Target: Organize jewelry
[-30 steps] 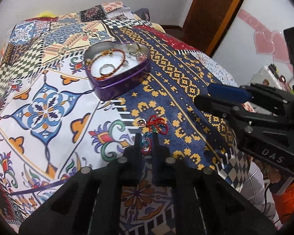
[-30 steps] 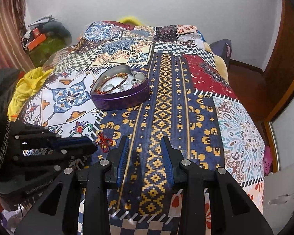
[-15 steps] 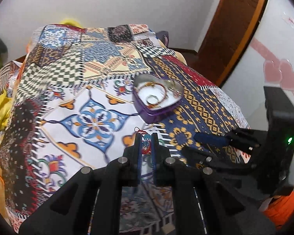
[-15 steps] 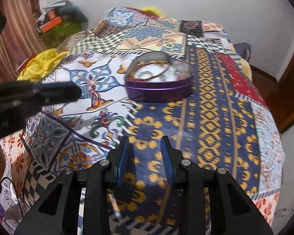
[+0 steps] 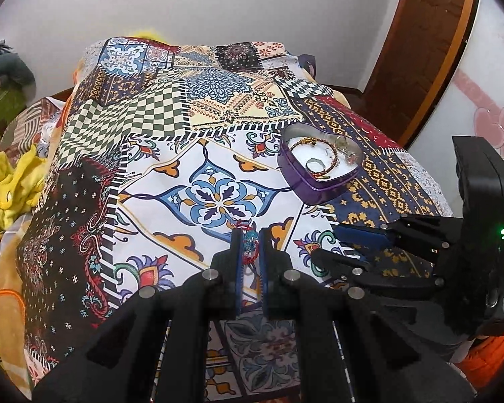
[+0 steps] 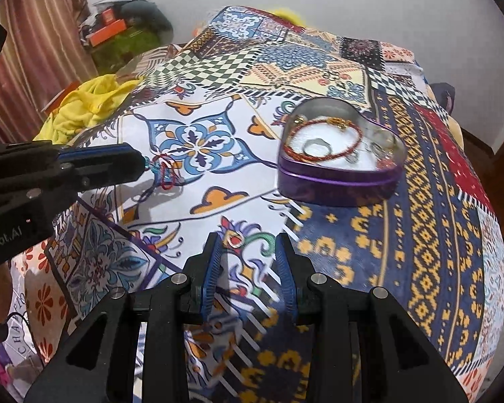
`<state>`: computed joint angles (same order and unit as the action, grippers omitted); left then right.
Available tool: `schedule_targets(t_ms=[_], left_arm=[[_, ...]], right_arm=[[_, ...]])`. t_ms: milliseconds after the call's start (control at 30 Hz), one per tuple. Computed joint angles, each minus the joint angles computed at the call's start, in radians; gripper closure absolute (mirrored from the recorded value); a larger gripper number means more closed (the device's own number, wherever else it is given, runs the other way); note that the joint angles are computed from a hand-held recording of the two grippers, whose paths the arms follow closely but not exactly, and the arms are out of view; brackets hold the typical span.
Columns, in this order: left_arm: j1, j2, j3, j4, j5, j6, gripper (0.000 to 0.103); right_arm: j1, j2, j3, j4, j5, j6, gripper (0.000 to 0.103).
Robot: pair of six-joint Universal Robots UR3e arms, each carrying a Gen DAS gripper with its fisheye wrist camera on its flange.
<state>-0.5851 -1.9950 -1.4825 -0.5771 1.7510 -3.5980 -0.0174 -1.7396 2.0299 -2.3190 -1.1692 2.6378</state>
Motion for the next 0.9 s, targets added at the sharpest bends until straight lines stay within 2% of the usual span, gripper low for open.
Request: schedule_targets(t_ms=[133, 167, 200, 233, 267, 500, 900], left_arm=[[0.001, 0.0, -0.002, 0.002, 0.002, 0.001, 0.096], [0.0, -0.001, 0.0, 0.001, 0.003, 0.001, 0.096], [-0.001, -0.002, 0.001, 0.002, 0.003, 0.002, 0.096], [-0.002, -0.003, 0.003, 0.001, 0.003, 0.002, 0.096], [-0.004, -0.004, 0.005, -0.001, 0.002, 0.002, 0.096], [-0.013, -0.016, 0.043, -0.017, 0.003, 0.007, 0.096], [-0.044, -0.089, 0.238, -0.079, 0.032, 0.04, 0.096]], right_arm=[[0.031, 0.017, 0.002, -0.032, -0.021, 0.005, 0.073], [0.033, 0.016, 0.005, -0.034, -0.02, 0.0, 0.078], [0.03, 0.016, 0.003, -0.022, -0.009, -0.015, 0.088], [0.029, 0.018, 0.0, -0.014, -0.005, -0.02, 0.093], [0.031, 0.022, -0.004, -0.012, -0.006, -0.019, 0.094], [0.007, -0.013, 0.01, -0.005, 0.015, -0.019, 0.094], [-0.193, -0.15, -0.024, 0.076, 0.132, -0.028, 0.094]])
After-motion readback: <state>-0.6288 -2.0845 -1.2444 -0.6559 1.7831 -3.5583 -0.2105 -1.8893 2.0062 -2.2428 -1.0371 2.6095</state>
